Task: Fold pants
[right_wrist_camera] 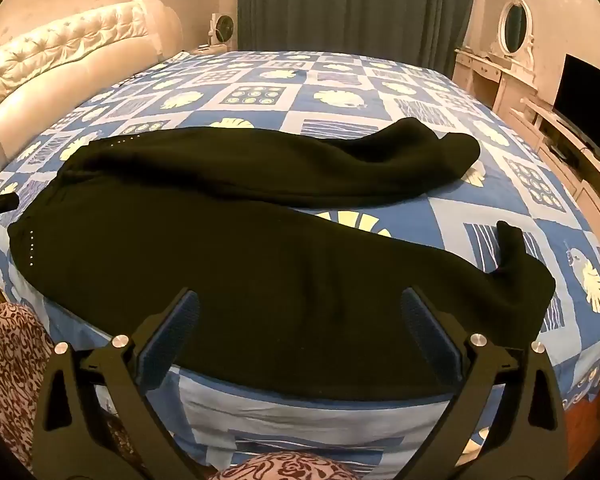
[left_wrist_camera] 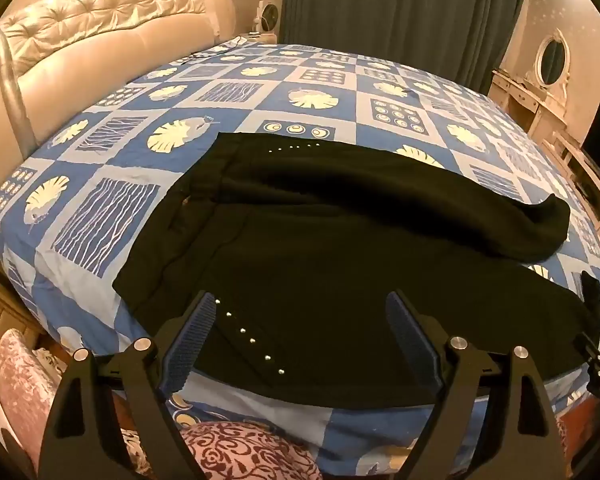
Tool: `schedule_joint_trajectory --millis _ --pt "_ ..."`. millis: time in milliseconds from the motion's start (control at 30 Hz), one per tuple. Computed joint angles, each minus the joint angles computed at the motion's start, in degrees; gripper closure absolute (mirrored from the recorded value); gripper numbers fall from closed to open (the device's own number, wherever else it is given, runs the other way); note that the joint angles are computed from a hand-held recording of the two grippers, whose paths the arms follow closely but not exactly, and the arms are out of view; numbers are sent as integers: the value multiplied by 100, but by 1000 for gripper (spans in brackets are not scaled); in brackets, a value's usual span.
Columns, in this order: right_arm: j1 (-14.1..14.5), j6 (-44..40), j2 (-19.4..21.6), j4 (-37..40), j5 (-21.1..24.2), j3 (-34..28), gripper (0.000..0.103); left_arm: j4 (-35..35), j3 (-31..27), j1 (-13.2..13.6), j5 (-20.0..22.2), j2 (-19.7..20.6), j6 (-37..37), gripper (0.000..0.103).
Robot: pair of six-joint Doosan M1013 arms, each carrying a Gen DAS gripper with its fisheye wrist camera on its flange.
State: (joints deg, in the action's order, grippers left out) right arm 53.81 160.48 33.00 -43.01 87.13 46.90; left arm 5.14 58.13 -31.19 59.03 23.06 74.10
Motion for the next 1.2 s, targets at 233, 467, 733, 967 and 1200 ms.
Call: schedule_joint_trajectory --millis 233,467,733,967,1200 --pt "4 -18 10 -23 10 -11 2 60 -64 -13 83 54 75 17" --pt "-13 20 -36 -2 -39 71 2 -40 93 -19 -45 -17 169 17" --pt "-44 92 -81 29 -72 143 2 -311 -41 18 317 121 411 17" --pt "-38 137 -107 30 -134 205 2 -7 14 6 141 93 352 17" --pt "-36 137 -99 35 -131 188 2 -285 -29 52 89 111 650 17"
